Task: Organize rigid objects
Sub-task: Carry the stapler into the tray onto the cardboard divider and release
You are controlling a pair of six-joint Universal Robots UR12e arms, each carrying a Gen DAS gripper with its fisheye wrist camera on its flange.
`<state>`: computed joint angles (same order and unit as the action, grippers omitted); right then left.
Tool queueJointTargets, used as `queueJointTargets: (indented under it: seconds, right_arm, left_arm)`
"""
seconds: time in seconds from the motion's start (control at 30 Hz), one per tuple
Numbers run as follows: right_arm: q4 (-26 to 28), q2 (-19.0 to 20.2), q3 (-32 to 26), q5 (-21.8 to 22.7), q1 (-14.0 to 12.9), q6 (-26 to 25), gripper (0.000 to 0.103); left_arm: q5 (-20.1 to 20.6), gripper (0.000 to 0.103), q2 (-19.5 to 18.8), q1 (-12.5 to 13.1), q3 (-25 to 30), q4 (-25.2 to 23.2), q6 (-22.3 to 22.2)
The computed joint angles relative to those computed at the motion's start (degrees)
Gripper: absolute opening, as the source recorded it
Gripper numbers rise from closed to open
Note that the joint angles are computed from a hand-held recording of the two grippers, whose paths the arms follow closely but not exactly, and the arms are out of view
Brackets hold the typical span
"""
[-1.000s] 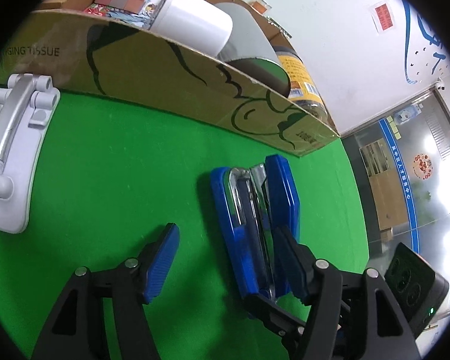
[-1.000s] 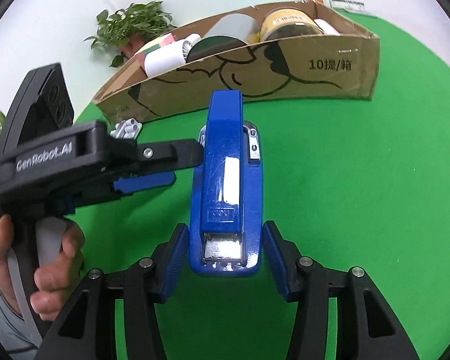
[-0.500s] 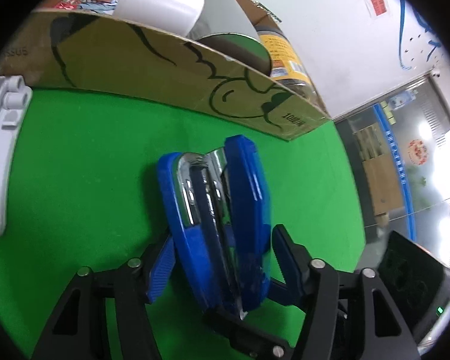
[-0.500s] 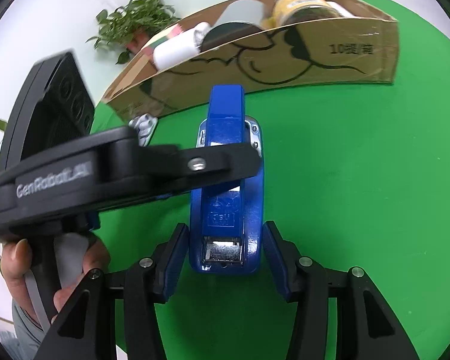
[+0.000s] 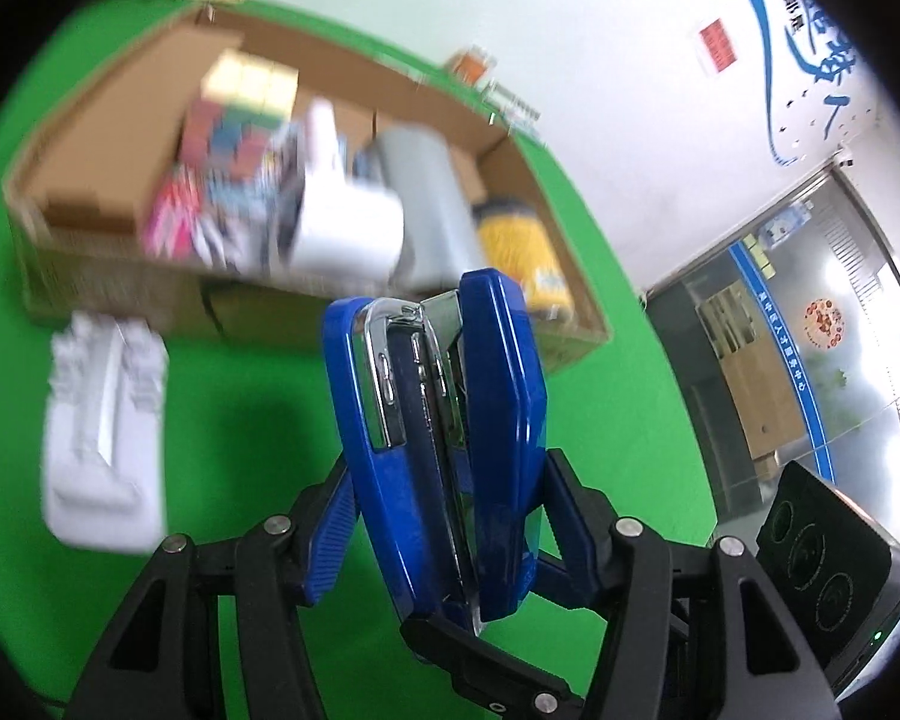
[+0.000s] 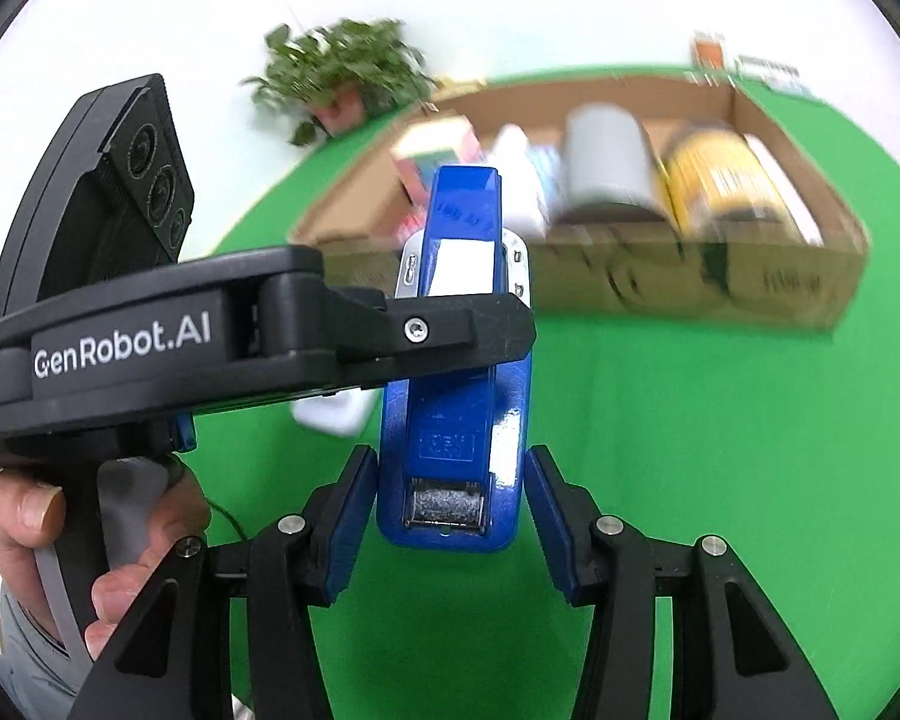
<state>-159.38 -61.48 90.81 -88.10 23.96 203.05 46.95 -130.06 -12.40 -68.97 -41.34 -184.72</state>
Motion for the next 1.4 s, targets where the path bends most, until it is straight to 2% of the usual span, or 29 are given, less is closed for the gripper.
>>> queueJointTargets:
  seconds: [0.2, 0.3, 0.43, 0.63, 0.73, 0.87, 0.97, 1.0, 1.07, 1.17, 1.23, 1.3, 1.37, 1.4]
  right_arm:
    - [2.5, 2.8, -7.0, 0.3, 0.2, -2.1, 0.048]
    - [5.0, 4.7, -11.2, 2.0, -0.2, -2.6, 0.048]
    - [10.6, 9.9, -20.9, 2.4, 0.0, -3.4, 0.048]
    - [18.8, 17.3, -34.7, 3.9, -0.3, -3.5, 0.048]
    - [22.6, 20.5, -40.3, 4.2, -0.4, -2.6, 0.048]
    - [26.9, 24.2, -46.2, 4.7, -0.6, -0.2, 0.048]
    - [28.8, 25.7, -48.4, 5.4, -0.7, 1.2, 0.049]
    - [29.2, 25.8, -48.5, 5.2, -0.7, 1.1, 0.049]
    - [29.6, 26.3, -49.0, 6.9, -0.8, 1.1, 0.051]
    - [27.3, 25.8, -47.5, 10.5, -1.0, 0.0, 0.055]
    - [24.4, 24.8, -45.4, 10.1, -0.8, -0.8, 0.055]
    - [22.4, 24.1, -43.9, 7.7, -0.4, -2.0, 0.054]
    - [23.6, 24.4, -44.3, 7.9, -0.4, -2.0, 0.031]
    - [24.6, 24.9, -45.0, 10.0, -0.7, -1.4, 0.029]
  left_arm:
    - [0.5, 0.058, -1.9, 1.4, 5.0, -1.4, -0.8]
    - [0.5, 0.058, -3.7, 2.4, 8.6, -3.4, -0.9]
    - [-0.2, 0.058, -6.1, 3.5, 13.0, -6.8, -0.4]
    - [-2.3, 0.057, -11.4, 5.2, 22.4, -13.2, -0.5]
    - [-2.8, 0.057, -15.2, 5.6, 29.0, -19.5, 1.0]
    - [-3.9, 0.058, -19.9, 5.9, 37.0, -26.8, 1.7]
    - [-5.0, 0.058, -21.6, 6.2, 39.3, -29.2, 1.1]
    - [-5.8, 0.058, -21.7, 6.4, 39.2, -28.8, 1.3]
    - [-4.7, 0.059, -21.5, 6.4, 39.0, -28.5, 1.8]
    - [-0.6, 0.06, -19.8, 6.1, 36.6, -24.9, 0.4]
    - [1.0, 0.06, -18.5, 6.2, 34.1, -21.8, -0.9]
    - [2.0, 0.06, -16.9, 6.2, 30.9, -18.8, -2.1]
    - [2.5, 0.06, -15.6, 6.3, 28.3, -15.6, -3.8]
    - [2.9, 0.06, -15.4, 6.4, 27.9, -14.8, -4.1]
